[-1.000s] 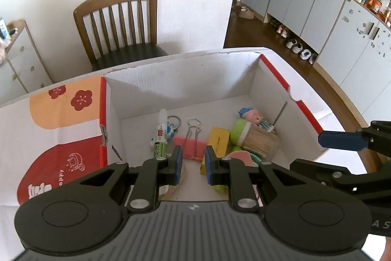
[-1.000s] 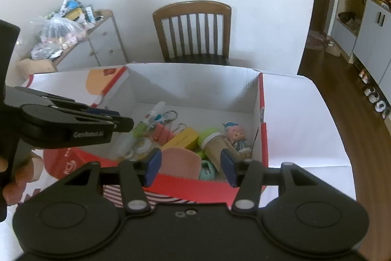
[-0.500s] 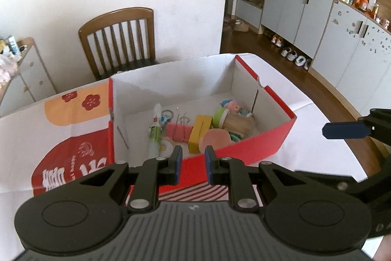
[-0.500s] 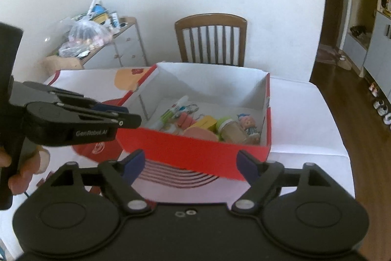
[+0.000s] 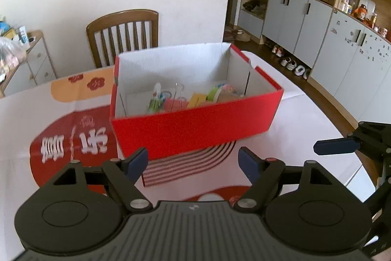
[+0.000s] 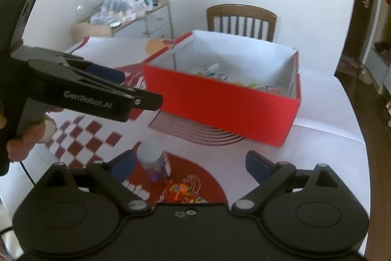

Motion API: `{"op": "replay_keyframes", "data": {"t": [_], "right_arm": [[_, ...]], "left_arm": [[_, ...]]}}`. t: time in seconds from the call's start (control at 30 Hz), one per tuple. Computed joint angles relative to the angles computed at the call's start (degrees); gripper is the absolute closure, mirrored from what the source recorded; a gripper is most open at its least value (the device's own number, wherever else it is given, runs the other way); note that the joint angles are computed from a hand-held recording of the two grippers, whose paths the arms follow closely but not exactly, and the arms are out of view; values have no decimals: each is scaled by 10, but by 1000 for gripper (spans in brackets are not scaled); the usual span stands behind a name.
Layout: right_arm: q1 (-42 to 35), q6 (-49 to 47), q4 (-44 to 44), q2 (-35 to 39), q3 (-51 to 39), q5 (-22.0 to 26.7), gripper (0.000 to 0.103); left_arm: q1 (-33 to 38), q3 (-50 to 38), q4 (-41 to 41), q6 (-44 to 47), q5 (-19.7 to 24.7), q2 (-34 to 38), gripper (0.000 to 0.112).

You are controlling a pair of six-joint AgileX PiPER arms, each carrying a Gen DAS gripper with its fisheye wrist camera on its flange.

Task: Organize rigid objects
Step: 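Withdraw both tools from the red box toward the last items, then grasp the silver-lidded clear jar with the left tool while the right tool grasps the orange keychain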

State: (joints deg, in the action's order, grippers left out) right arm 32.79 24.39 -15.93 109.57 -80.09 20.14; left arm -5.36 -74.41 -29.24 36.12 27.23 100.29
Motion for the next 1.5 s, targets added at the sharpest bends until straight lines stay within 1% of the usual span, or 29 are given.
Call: {"op": "replay_keyframes", "data": {"t": [0.03,0.1,0.17,0.23,0.3,0.43,0.5,0.57,0.6,0.67,0.7,0.73,0.77,0.83,0.87,0.9,0.97,1.03,1.07,1.13,1.17,1.27,1.3,1.33,1.4,1.5], "right_arm": [[5,11,-18,2,7,-6,3],[17,40,-57,6,20,-11,3],[23,45,-66,15,27,-13,3],[27,42,-65,23,32,-16,3],[30,46,-71,30,35,-19,3],[30,31,-50,49,29,-19,3],[29,24,-44,57,25,-19,6],[25,-8,-14,69,15,-17,9],[25,-12,-12,74,12,-17,9],[24,-28,-3,85,3,-16,11],[25,-35,-1,91,-1,-14,12],[23,-50,9,95,-4,-15,15],[21,-78,29,102,-10,-14,19],[18,-118,56,112,-20,-9,25],[16,-130,65,115,-24,-7,25],[14,-145,79,119,-28,-5,26],[11,-166,96,123,-32,-2,33],[10,-177,102,131,-41,3,36],[10,-181,103,135,-46,6,40],[10,-183,102,141,-55,14,42],[10,-178,95,142,-55,13,44],[6,-191,105,143,-57,10,46],[6,-196,106,142,-56,9,46],[6,-196,101,141,-54,8,47],[8,-195,93,139,-49,5,48],[7,-199,98,137,-47,4,49]], "left_arm": [[1,15,-10,8,-9,-3,31],[2,41,-31,21,-24,-6,31],[4,59,-53,38,-33,-3,31],[8,83,-100,78,-47,-3,31],[12,97,-133,106,-49,1,31],[9,119,-155,140,-61,12,31],[7,127,-174,166,-69,18,31],[8,136,-207,206,-76,25,31],[8,142,-231,235,-82,29,31],[4,156,-299,321,-102,36,31],[-2,160,-319,351,-117,41,31],[-4,160,-327,362,-124,46,31],[-2,158,-345,380,-121,53,31],[4,154,-390,421,-109,63,31],[5,151,-393,422,-108,68,31],[5,145,-381,405,-105,74,31],[8,136,-370,384,-98,85,31],[10,129,-363,375,-93,93,31],[9,127,-354,369,-94,96,31],[6,121,-326,349,-99,104,31],[6,119,-320,346,-101,108,34],[12,112,-322,343,-90,113,41],[13,110,-324,346,-88,114,46],[14,108,-326,351,-85,115,48],[13,107,-328,360,-81,115,59],[14,107,-338,381,-72,116,68]]}}
